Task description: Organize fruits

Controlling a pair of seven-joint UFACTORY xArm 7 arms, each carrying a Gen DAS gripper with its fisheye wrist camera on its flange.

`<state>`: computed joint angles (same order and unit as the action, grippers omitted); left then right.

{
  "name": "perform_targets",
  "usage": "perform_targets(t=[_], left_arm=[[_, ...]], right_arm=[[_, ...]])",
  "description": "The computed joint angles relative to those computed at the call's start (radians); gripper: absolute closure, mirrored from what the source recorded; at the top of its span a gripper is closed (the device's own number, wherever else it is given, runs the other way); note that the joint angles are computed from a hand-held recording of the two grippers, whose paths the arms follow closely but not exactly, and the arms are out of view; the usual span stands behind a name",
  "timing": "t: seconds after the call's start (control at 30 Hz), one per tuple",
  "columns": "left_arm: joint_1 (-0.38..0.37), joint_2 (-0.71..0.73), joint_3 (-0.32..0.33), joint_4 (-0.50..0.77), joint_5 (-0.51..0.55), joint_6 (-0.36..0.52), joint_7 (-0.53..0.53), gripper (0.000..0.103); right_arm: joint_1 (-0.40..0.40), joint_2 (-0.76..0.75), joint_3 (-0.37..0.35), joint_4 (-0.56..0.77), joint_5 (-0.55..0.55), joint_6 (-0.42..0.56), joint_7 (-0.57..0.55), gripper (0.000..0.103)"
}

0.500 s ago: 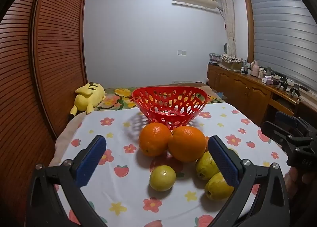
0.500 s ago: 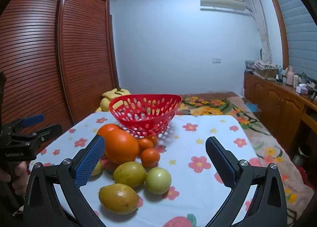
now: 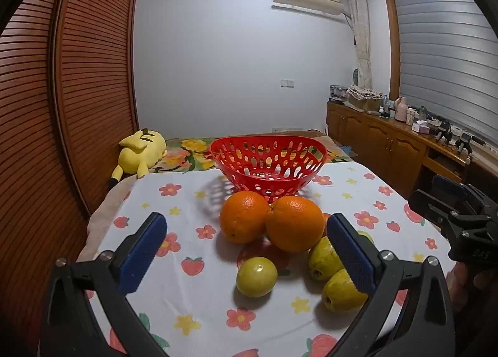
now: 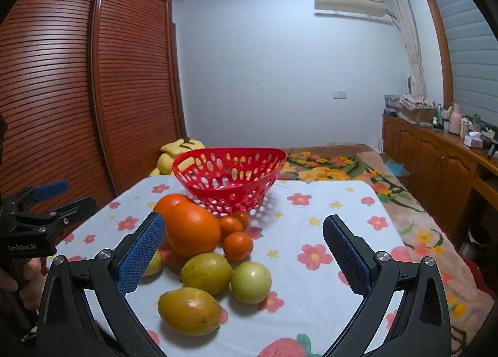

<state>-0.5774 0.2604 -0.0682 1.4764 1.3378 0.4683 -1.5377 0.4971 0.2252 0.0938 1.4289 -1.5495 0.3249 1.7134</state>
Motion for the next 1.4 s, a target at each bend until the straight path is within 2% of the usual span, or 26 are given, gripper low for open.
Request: perform_targets(t=[1.4], left_arm=[[-0.001,-0.012,-0.009,-0.001,0.016,0.007,-0.003,0.0]], right_arm=[[0.002,-0.013,-0.001,-0.013,0.025,0.007,-0.01,0.0]])
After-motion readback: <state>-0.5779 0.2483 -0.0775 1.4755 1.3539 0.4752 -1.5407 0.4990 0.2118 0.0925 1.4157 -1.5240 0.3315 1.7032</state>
